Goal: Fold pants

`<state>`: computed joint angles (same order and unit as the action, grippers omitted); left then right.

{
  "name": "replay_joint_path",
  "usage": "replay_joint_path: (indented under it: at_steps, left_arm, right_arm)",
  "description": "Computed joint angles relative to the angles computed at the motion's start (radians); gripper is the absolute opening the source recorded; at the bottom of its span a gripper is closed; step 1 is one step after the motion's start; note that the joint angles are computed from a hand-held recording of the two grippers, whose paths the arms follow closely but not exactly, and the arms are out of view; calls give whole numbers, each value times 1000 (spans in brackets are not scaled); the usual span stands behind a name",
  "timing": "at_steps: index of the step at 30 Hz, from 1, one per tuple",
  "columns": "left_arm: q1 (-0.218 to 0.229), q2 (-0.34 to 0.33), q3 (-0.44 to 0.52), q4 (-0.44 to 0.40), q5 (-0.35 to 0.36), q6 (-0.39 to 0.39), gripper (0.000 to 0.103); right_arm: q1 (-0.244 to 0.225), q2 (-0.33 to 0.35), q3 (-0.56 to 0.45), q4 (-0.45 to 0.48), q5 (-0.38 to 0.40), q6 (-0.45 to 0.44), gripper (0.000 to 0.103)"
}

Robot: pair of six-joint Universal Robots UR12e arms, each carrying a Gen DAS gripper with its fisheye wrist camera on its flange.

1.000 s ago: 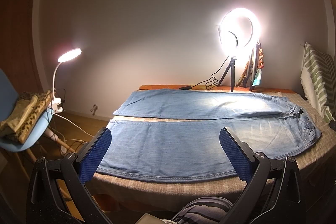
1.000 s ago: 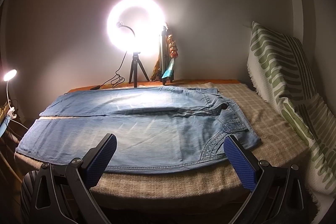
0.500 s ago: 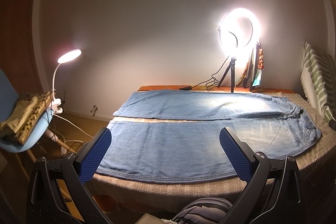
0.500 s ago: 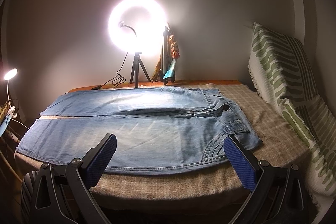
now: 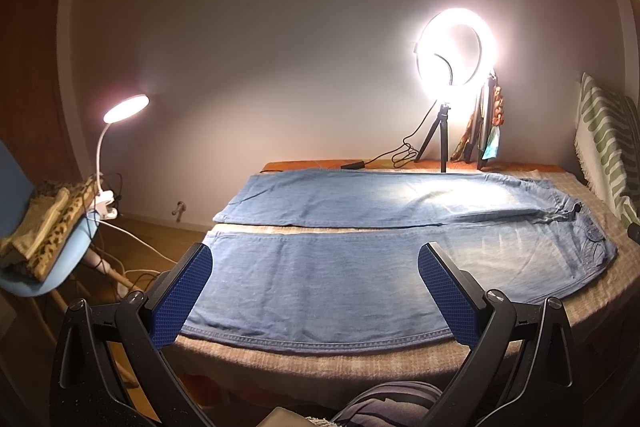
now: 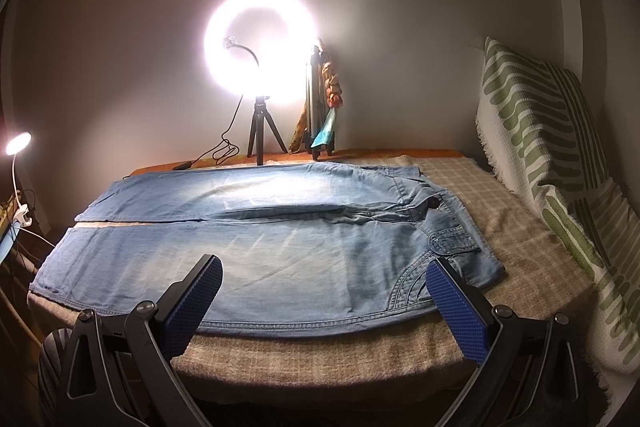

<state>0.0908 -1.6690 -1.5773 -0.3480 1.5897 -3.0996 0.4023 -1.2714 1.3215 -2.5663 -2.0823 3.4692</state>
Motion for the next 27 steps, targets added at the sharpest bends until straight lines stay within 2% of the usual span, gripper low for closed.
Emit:
replay_joint_path:
  at_steps: [10,16,20,24,27]
  left_arm:
    - [-10,-39,45,-16,34,16,103]
    - [1,-70,89,-47,38,28,103]
    - [27,-99,130,-75,-13,34,103]
    - [47,-141,184,-114,-42,35,103]
    - [59,-183,239,-157,-54,37,103]
  right_arm:
    - [-24,19,-27,-9,31,-29,103]
    - [-55,51,-80,-12,96,-51,103]
    - [-82,85,-135,-10,160,-72,103]
    - [-102,134,-209,-3,210,-130,103]
    - [-116,185,-294,48,260,-182,103]
